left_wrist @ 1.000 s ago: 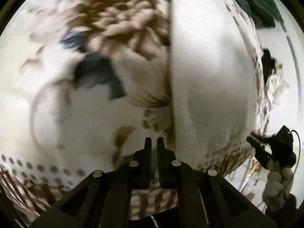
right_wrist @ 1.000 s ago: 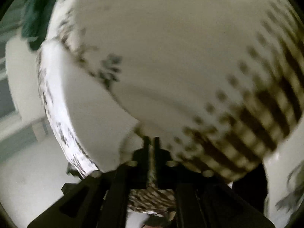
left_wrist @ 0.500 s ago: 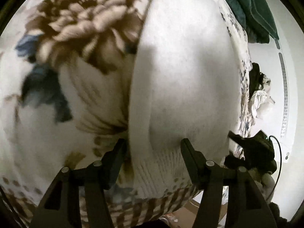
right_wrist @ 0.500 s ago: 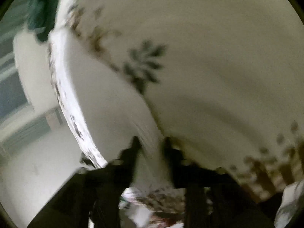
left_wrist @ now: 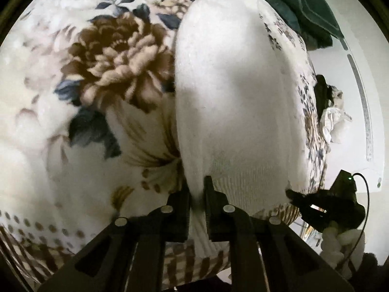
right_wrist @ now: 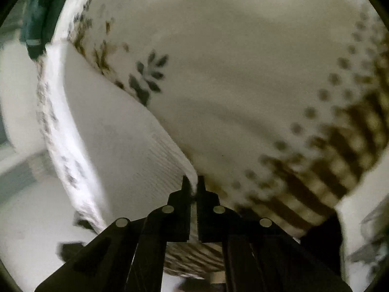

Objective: Fold small clothes

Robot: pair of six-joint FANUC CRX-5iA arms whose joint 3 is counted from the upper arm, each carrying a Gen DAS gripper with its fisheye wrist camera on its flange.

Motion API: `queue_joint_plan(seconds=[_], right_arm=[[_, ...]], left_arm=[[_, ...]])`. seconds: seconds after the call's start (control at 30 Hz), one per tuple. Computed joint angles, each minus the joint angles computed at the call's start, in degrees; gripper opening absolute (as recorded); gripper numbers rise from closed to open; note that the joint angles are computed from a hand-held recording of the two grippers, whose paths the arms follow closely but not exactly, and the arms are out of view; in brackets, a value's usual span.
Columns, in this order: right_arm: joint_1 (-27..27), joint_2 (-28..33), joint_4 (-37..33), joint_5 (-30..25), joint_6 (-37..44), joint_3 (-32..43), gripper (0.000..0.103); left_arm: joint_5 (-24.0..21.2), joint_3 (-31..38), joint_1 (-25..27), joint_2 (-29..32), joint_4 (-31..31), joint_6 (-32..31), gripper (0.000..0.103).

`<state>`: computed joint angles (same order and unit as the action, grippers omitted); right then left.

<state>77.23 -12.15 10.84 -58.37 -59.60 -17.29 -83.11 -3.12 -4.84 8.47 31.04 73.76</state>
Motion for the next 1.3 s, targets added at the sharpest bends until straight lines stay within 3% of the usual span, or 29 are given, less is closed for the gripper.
queue_joint_plan(seconds=[0.1,0.23,0.3,0.37,0.4,0.43,0.5,0.67,0.73,0.77,0.93,1.1,1.2,1.23,1.3], right_arm=[[0.0,1.6,-5.7,-2.6,5.7,2.7,0.002],[-6.9,4.3,-14.6,3.6,17.5,2.6,0.004],[-10.4,4.5,-19.1,2.6,25.5,4.5,0.011],[-12.0,4.8,-21.1,-3.7,29.7,8.0,0.036],[-12.1,5.1,-19.1,-7.7,30.6,10.3,0.041],[-12.0,5.7,-16.9,-10.7,31.8,12.3,0.049],[-12.4,8.2,-13.3,-16.2,36.8,17.3,0.052],[-16.9,16.0,-12.2,-12.8,51.5,22.7,0.052],[-19.8,21.5,-19.0,-16.6,57.3,26.6,0.052],[-20.7,22.4,-21.7,-16.2,57.6,26.1,0.052],[-22.7,18.7,-22.4,-14.0,54.5,24.3,0.054],[-24.1,16.1,-19.3,-12.2,52.8,23.3,0.055],[-25.1,19.2,-21.8,-10.7,56.9,25.5,0.055],[-25.2,20.6,-22.8,-11.5,58.9,26.7,0.054],[-24.9,25.8,-23.5,-18.3,63.3,31.4,0.052]], left_arm=[[0.0,-0.5,0.0,0.9,-1.5,0.4,0.008],[0.1,-1.2,0.0,3.3,-2.3,0.7,0.012],[-1.8,0.1,0.4,4.6,-1.4,2.4,0.013],[-3.7,3.2,0.4,5.0,-3.1,3.7,0.029],[-3.9,4.1,0.4,4.8,-3.5,3.5,0.034],[-3.4,4.5,0.6,4.3,-3.1,3.0,0.05],[-0.9,5.0,0.9,3.4,-2.1,2.8,0.067],[3.0,6.1,-0.3,6.6,-0.2,4.3,0.068],[3.1,7.2,-1.3,8.6,-1.5,5.3,0.068],[2.9,7.7,-1.6,9.5,-1.8,5.7,0.068],[2.3,12.3,-1.1,12.2,0.2,5.8,0.068],[2.7,24.5,-2.6,20.4,2.7,5.6,0.068],[1.5,32.1,-4.3,25.6,2.1,4.7,0.068],[1.4,32.6,-4.6,26.1,2.4,4.1,0.068],[1.2,31.7,-5.3,26.6,2.2,2.5,0.068]])
